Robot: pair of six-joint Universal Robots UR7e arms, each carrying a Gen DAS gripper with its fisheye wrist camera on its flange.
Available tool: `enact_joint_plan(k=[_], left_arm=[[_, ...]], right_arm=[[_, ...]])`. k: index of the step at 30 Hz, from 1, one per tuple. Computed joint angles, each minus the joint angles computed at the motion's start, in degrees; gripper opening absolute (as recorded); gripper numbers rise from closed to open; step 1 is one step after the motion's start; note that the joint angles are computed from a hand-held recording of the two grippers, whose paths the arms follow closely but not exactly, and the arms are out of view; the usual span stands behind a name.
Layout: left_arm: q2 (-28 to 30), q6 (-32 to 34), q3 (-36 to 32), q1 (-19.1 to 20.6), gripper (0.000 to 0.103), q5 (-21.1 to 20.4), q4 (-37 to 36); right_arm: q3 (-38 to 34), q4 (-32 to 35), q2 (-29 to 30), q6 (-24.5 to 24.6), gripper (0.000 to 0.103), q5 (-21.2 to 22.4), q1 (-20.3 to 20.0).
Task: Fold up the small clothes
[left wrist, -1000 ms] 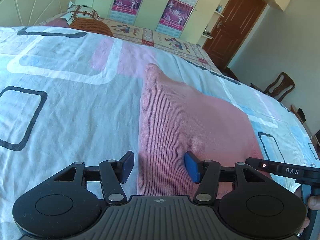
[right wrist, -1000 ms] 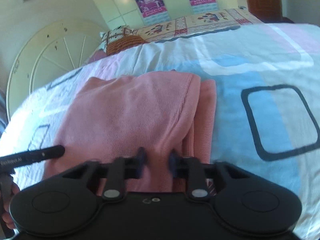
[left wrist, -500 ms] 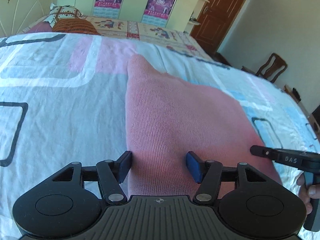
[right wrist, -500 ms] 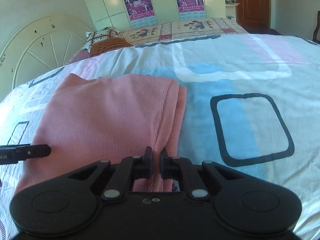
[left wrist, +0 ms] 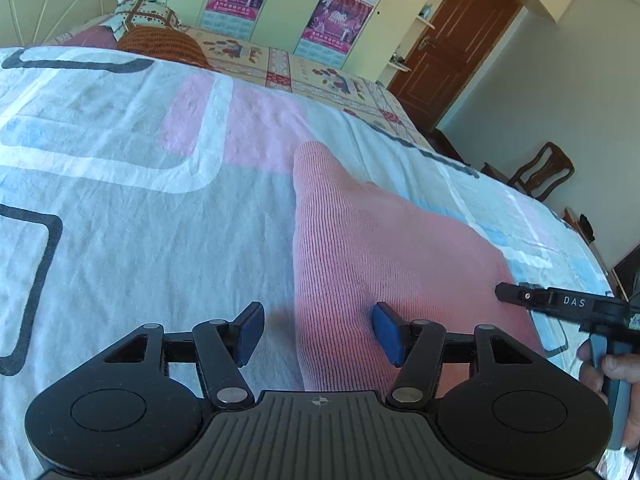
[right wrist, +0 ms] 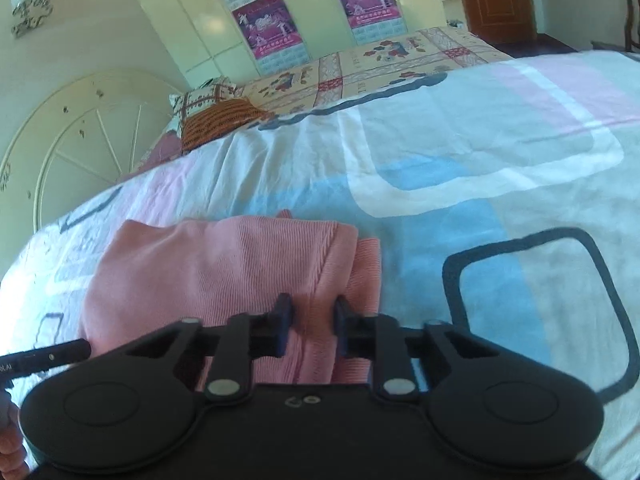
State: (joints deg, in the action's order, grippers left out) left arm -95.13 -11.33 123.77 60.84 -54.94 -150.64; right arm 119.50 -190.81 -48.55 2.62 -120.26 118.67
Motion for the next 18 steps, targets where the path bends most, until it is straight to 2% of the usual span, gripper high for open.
enact_joint_plan(k=[4,5,8,10,12,14,15,16,17,18], left_arm=[[0.6,-0.2,-0.5,0.0,0.047,-2.0,0.1],[0.9,-0.4,-0.6,-0.3,0.047,-2.4,0.0],[3.0,1.3,-1.0,-2.5,0.047,2.3,1.4],[3.9,1.2,-1.4,-3.4,0.050,4.4,2.7],[4.1,1.3,-1.6,-4.5,0.054,6.6,3.9],[4.2,0.8,-1.7,-5.0,0.056,7.8,4.7],[4.2,0.5,-1.6,-5.2,0.056,8.2,4.8],[4.1,0.1,-1.5,-5.4,0.058,8.6,5.0],[4.0,-0.2,-1.4,-5.5,0.060,8.7,5.1],[3.9,-0.6,-1.4,-5.4,0.060,8.8,5.1]], right_arm=[[0.6,-3.9,-0.3,-5.5,0.006,-4.2,2.6],[0.9,-4.3,-0.9,-6.2,0.006,-4.6,2.9],[1.4,-3.1,-1.6,-6.8,0.006,-5.4,2.8],[0.5,0.8,-0.8,-4.0,0.006,-5.2,1.1],[0.8,-0.8,0.3,-3.1,0.007,-4.0,-0.1],[0.8,-0.6,0.0,-1.6,0.015,-4.2,0.5],[1.0,-0.4,-0.4,-1.1,0.026,-4.5,0.9],[1.4,-0.8,-0.7,-1.2,0.046,-4.8,1.4],[2.1,-1.7,-1.1,-1.8,0.056,-4.6,1.7],[3.1,-3.5,-1.6,-2.8,0.056,-3.8,2.0]])
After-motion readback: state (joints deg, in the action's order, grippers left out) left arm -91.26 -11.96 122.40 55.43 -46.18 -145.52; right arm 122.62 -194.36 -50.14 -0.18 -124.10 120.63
